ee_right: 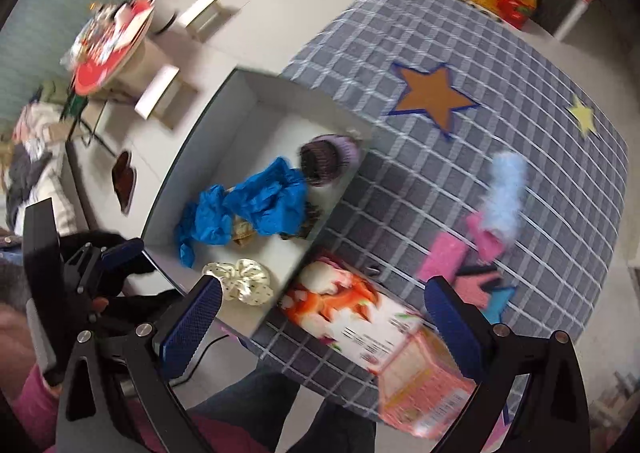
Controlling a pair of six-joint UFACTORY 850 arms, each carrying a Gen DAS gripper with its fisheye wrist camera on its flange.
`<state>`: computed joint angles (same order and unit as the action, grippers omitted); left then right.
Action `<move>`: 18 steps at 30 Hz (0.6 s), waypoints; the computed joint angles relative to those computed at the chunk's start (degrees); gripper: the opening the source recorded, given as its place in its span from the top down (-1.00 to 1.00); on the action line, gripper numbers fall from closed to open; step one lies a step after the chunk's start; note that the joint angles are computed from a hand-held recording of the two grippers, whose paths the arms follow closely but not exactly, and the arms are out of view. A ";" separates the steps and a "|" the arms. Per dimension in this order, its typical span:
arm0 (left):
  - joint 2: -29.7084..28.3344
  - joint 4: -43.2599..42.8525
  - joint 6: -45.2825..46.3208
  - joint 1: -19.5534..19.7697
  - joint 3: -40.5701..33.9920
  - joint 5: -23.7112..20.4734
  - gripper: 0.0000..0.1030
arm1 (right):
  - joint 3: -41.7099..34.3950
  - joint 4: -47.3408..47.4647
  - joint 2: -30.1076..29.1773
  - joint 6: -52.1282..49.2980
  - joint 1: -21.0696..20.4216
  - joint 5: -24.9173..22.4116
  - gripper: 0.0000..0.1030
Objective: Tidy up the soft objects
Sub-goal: 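Move both tools from the box toward the feather boa and pink items, then grasp the light blue feather boa with left tool while right tool grasps pink knit mitten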
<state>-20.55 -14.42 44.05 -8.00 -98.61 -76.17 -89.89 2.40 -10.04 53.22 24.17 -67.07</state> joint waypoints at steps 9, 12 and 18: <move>-1.02 0.22 7.69 -11.02 -4.62 0.95 -1.00 | 19.40 -3.86 20.31 9.76 -6.96 -5.85 -0.98; -2.53 1.82 6.08 -16.67 -5.21 1.31 -1.00 | 29.37 -0.17 25.47 10.33 -11.50 -2.15 -0.98; -12.73 4.40 -2.59 -27.50 -12.43 -4.17 -1.00 | 43.26 10.20 28.23 2.18 -16.84 10.38 -0.98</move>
<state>-33.28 -10.02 41.46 -35.50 -111.04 -80.34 -46.63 12.60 18.18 55.40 7.33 -56.68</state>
